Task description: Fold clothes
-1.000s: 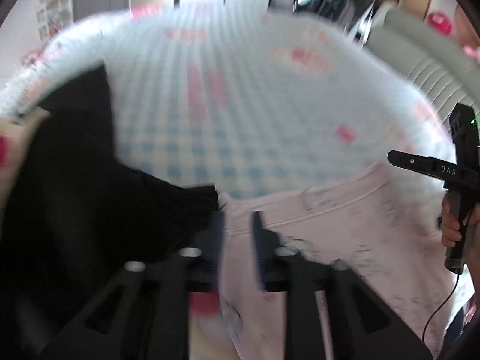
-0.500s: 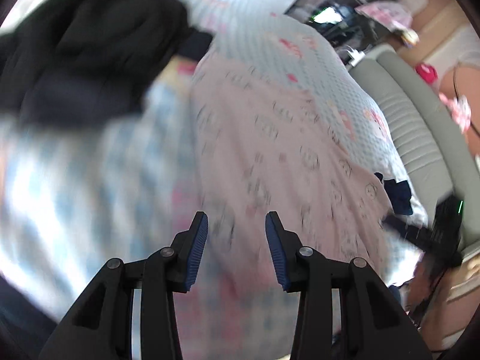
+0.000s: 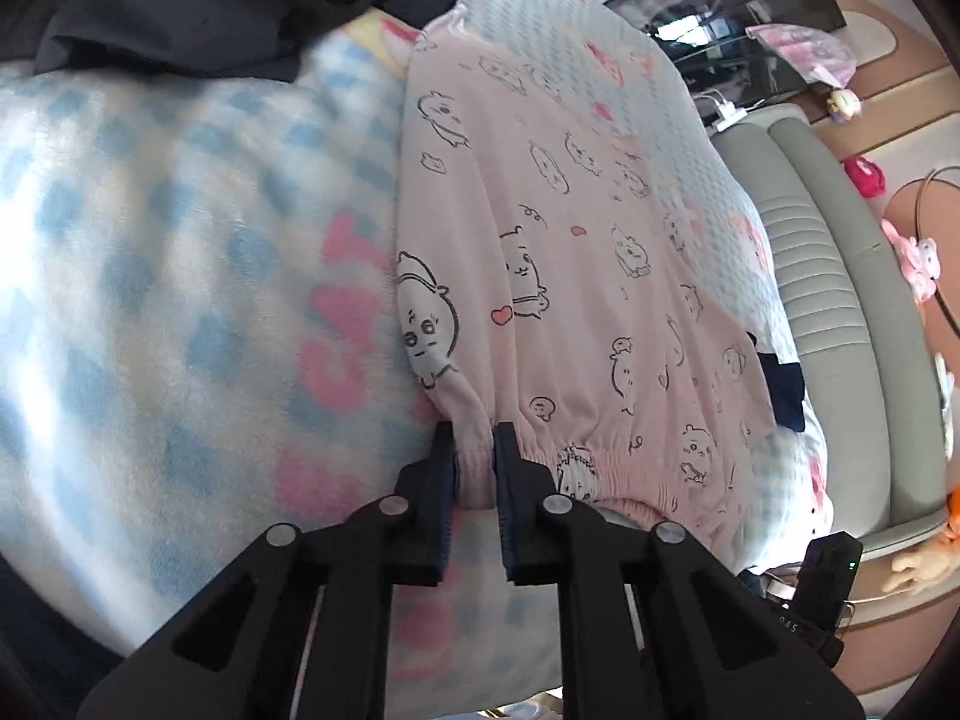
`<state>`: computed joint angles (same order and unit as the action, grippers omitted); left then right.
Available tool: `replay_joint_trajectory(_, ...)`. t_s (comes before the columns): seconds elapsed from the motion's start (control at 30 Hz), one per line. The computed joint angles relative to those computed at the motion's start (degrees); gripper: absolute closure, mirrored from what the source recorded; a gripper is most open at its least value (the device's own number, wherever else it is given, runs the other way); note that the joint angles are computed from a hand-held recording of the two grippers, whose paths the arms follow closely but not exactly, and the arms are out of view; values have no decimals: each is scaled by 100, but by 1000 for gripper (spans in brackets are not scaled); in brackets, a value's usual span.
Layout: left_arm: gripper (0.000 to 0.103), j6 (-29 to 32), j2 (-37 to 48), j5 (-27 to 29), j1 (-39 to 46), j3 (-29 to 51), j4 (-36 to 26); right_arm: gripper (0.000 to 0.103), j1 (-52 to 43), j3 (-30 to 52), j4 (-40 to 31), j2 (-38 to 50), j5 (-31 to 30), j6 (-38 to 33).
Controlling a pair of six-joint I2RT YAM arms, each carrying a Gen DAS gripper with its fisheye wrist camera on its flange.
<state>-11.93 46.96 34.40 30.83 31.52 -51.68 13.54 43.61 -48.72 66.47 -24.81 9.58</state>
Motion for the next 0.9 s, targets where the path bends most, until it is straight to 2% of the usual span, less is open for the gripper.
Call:
replay_joint_trajectory(0.1,92,115,6,-361,-188,132,-219,62,-102,22,-95,-115,119,-14)
replay_joint_trajectory(0.2,92,502,227,-307,22,260,-547,62,-310,103,-223,-99,167,-118)
replay_joint_trajectory(0.23,88,639,383,-327,68,370,-644,61,-424,135,-279,-106,89,-163)
replay_joint_trajectory(0.33,86,686,332,-469,114,796,-933,48,-764,390,-440,-126,-88,-427)
replay_joint_trajectory(0.4,86,566,165,-745,-43,1115,-957,48,-1087,804,-470,168,-94,-692)
replay_joint_trajectory(0.5,86,274,508,-966,-754,1760,-486,48,-1499,1490,-474,667,-91,-987)
replay_joint_trajectory(0.6,78,-57,1467,-1146,-1781,2363,329,48,-1818,2295,-208,1493,-245,-785)
replay_joint_trajectory(0.73,77,-144,3332,-1443,-3097,3535,1108,50,-2048,3367,108,2761,-578,-220)
replay_joint_trajectory(0.77,77,-113,3829,-1486,-3346,3917,1217,56,-2060,3550,168,2993,-633,-72)
replay_joint_trajectory(0.83,77,-29,4771,-1578,-3771,4748,1289,60,-2078,3916,258,3427,-723,215)
replay_joint_trajectory(0.9,77,-1,5513,-1732,-4118,5496,1342,67,-1946,4111,229,3620,-715,217)
